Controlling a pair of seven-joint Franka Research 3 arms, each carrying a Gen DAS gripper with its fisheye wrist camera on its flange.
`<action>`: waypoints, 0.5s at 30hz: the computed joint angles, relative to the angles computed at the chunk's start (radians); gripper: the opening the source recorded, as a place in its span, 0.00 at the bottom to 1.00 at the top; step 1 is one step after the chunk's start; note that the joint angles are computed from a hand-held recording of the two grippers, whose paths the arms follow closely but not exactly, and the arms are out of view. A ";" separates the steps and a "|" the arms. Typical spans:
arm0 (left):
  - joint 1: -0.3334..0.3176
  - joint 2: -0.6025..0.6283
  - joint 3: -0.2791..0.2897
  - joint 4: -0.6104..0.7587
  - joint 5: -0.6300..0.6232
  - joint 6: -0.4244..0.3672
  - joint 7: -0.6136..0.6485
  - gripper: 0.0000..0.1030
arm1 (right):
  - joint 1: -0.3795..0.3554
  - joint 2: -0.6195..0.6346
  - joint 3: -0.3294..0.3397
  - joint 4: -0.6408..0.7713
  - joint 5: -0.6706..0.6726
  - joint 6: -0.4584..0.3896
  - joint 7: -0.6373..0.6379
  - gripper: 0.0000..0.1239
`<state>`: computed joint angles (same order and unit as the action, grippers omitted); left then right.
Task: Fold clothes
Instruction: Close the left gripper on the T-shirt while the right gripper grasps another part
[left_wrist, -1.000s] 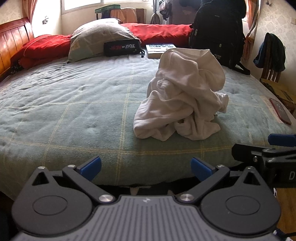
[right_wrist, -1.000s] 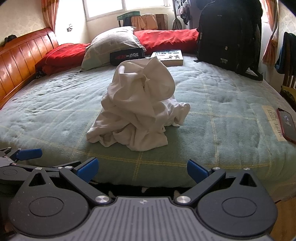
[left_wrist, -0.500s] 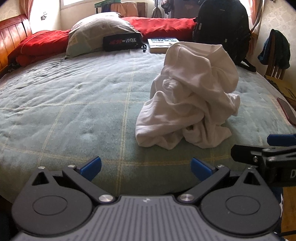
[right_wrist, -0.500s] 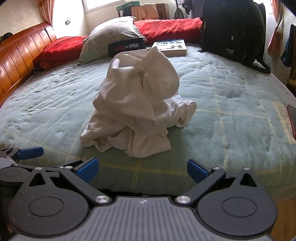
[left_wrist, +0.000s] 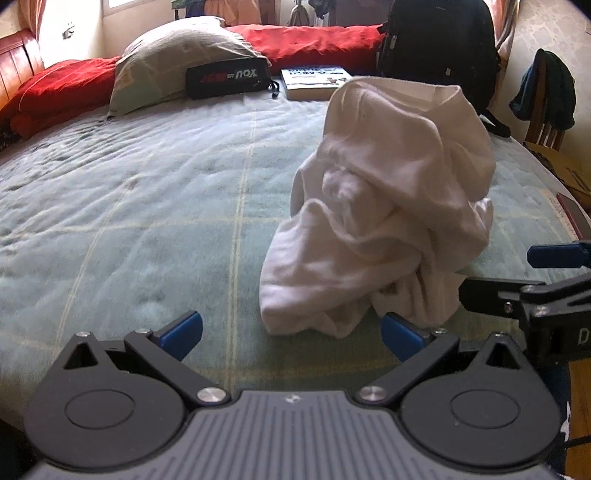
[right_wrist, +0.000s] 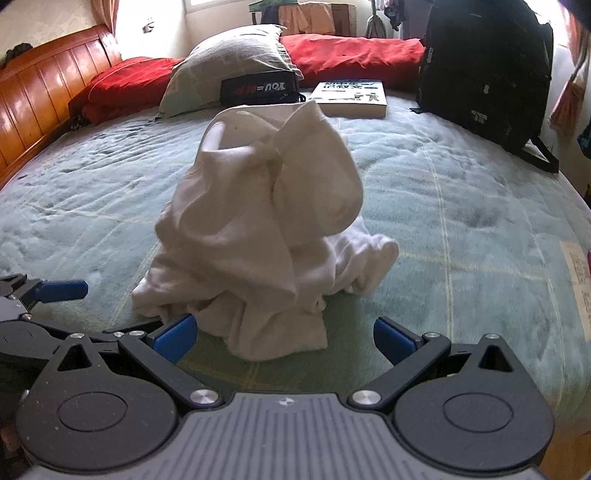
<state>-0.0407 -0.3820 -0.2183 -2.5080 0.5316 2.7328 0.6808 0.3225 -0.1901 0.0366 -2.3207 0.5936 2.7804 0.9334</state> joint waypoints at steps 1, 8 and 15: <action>0.005 0.009 -0.002 0.009 0.008 0.000 0.001 0.99 | -0.001 0.008 -0.003 0.011 0.000 -0.003 -0.005 0.83; 0.026 0.092 0.009 0.074 0.068 0.051 0.045 0.99 | -0.008 0.062 -0.019 0.085 0.049 -0.011 -0.116 0.83; 0.061 0.168 0.026 0.076 0.152 0.237 0.097 0.99 | -0.026 0.113 -0.059 0.159 0.390 -0.201 -0.544 0.83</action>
<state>0.0204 -0.2136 -0.1920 -2.4317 0.6834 2.9701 0.7782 0.2962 -0.0766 -0.0224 -2.1617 0.9839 2.5790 0.3896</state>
